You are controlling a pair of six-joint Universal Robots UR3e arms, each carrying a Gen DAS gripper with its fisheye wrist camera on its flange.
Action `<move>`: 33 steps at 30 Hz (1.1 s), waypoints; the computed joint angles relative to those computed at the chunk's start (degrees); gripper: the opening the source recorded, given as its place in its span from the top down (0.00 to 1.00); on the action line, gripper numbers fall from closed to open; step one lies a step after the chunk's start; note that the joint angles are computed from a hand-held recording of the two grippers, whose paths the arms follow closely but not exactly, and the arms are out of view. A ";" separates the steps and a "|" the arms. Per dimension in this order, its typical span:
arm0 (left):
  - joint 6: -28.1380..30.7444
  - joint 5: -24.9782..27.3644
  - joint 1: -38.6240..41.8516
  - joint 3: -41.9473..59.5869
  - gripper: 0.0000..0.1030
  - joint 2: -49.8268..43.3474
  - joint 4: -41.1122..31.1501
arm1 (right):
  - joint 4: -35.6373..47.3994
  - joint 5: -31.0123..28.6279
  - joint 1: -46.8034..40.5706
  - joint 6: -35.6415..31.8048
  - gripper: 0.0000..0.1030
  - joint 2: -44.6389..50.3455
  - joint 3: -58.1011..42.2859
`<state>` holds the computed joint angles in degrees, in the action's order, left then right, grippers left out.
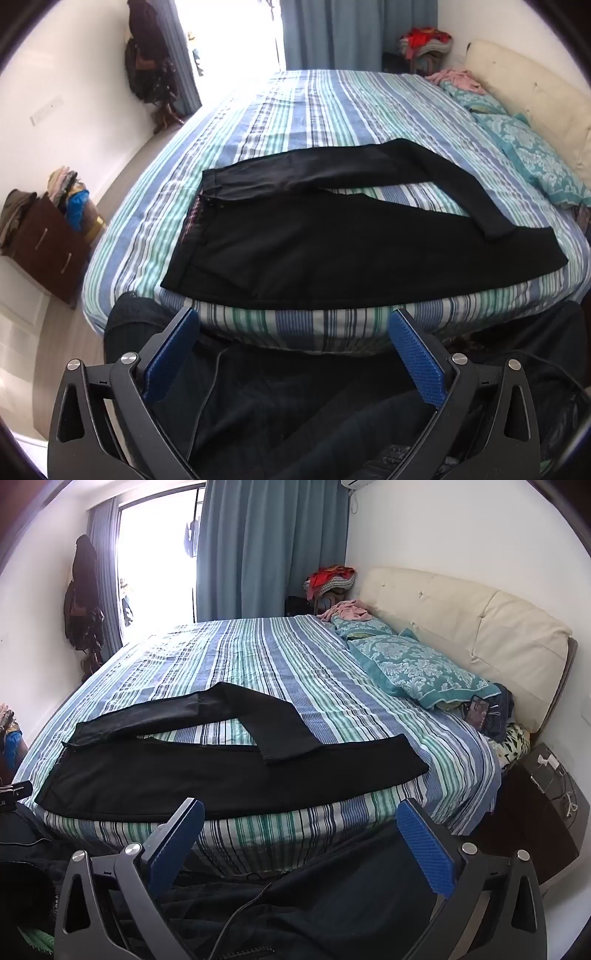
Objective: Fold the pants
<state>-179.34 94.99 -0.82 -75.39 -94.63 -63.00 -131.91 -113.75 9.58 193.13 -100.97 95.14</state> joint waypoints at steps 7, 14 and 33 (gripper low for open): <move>0.01 -0.51 0.09 -0.18 0.01 0.31 -0.49 | 0.86 1.12 -0.83 -0.23 0.00 -0.84 0.12; -0.29 0.72 -0.97 0.12 0.01 0.23 -0.77 | 0.89 -0.55 1.33 -0.03 0.00 1.25 -1.14; 0.99 0.87 -0.85 -0.72 0.01 -0.03 -0.02 | -0.41 3.38 -1.03 -0.57 0.00 -0.98 1.52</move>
